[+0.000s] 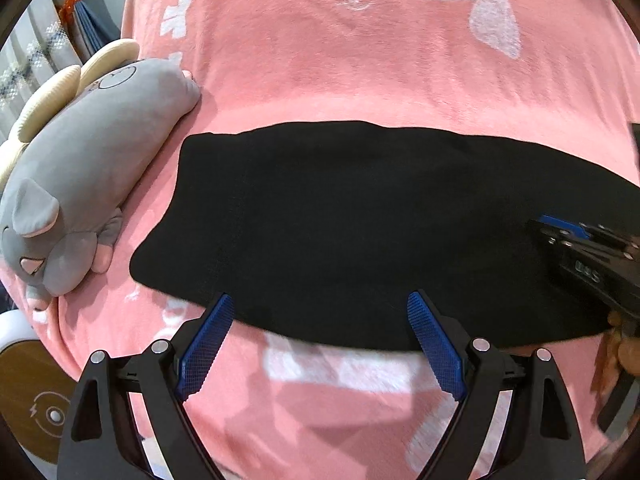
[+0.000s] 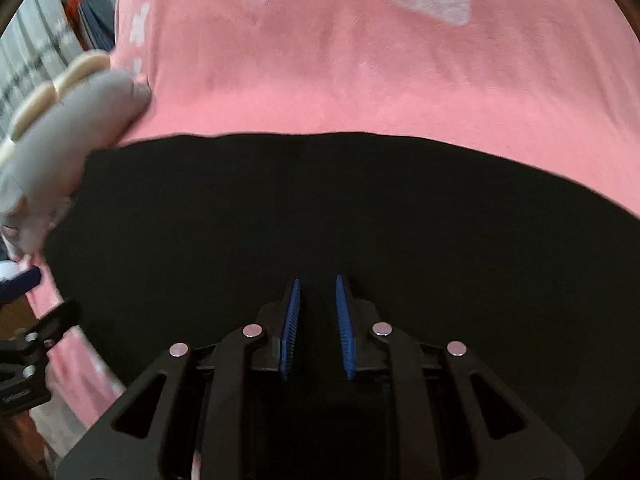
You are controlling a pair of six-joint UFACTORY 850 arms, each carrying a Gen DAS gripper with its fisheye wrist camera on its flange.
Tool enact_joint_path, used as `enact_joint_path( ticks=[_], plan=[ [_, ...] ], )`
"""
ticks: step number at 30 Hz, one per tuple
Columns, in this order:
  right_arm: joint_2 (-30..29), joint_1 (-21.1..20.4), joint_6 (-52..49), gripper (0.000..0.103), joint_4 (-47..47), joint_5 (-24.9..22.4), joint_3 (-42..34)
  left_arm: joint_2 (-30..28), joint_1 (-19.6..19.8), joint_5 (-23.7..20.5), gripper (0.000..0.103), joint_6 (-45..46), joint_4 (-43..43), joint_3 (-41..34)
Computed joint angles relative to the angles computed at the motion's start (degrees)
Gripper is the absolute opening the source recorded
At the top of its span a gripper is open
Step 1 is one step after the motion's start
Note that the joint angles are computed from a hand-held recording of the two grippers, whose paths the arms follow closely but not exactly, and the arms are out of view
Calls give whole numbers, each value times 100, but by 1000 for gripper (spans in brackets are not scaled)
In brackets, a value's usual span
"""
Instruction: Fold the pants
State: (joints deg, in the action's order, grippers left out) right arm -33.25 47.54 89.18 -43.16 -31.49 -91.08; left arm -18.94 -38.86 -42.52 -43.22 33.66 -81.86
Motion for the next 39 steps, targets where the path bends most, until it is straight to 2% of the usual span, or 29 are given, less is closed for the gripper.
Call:
enact_joint_path(
  ticks=[4, 6, 7, 9, 13, 15, 17, 19, 22, 25, 28, 29, 31, 33, 34, 39],
  plan=[
    [646, 319, 1287, 21, -1000, -202, 726, 181, -220, -129, 86, -220, 233, 108],
    [807, 381, 1240, 20, -719, -249, 1027, 244, -341, -206, 87, -349, 384, 136],
    [893, 397, 1268, 17, -668, -226, 1219, 249, -382, -231, 87, -358, 391, 121],
    [1135, 480, 1789, 17, -991, -147, 1535, 245, -430, -245, 87, -329, 325, 86],
    [1309, 645, 2142, 21, -1299, -595, 1625, 217, -556, -327, 87, -363, 360, -8],
    [1354, 557, 2068, 19, -1118, -380, 1831, 186, -618, -381, 87, -392, 358, -85],
    [1560, 558, 2598, 19, -1489, -174, 2074, 104, -692, -425, 87, -367, 312, -209],
    [1739, 646, 2789, 20, -1709, -394, 2185, 5, -791, -528, 87, -429, 392, -319],
    [2201, 728, 3085, 20, -2080, -998, 2540, -291, -932, -649, 87, -339, 363, -632],
    [2751, 790, 3383, 21, -2111, -1585, 3032, -503, -1014, -567, 87, -188, 210, -857],
    [3413, 952, 3827, 36, -1808, -2495, 3635, -666, -1092, -430, 87, -96, 22, -1041],
    [3753, 1005, 4047, 37, -1664, -2798, 3953, -693, -1102, -330, 87, -12, -114, -1067],
    [4247, 1009, 4486, 37, -1517, -3030, 4419, -753, -1105, -278, 87, 140, -310, -1126],
    [4604, 989, 4480, 37, -1176, -3370, 4716, -841, -1091, -254, 87, 413, -632, -1216],
    [4843, 913, 4478, 37, -1011, -3421, 4927, -891, -1083, -278, 87, 511, -762, -1274],
    [5476, 321, 4986, 37, -1039, -2780, 5617, -961, -1077, -320, 87, 581, -900, -1338]
  ],
)
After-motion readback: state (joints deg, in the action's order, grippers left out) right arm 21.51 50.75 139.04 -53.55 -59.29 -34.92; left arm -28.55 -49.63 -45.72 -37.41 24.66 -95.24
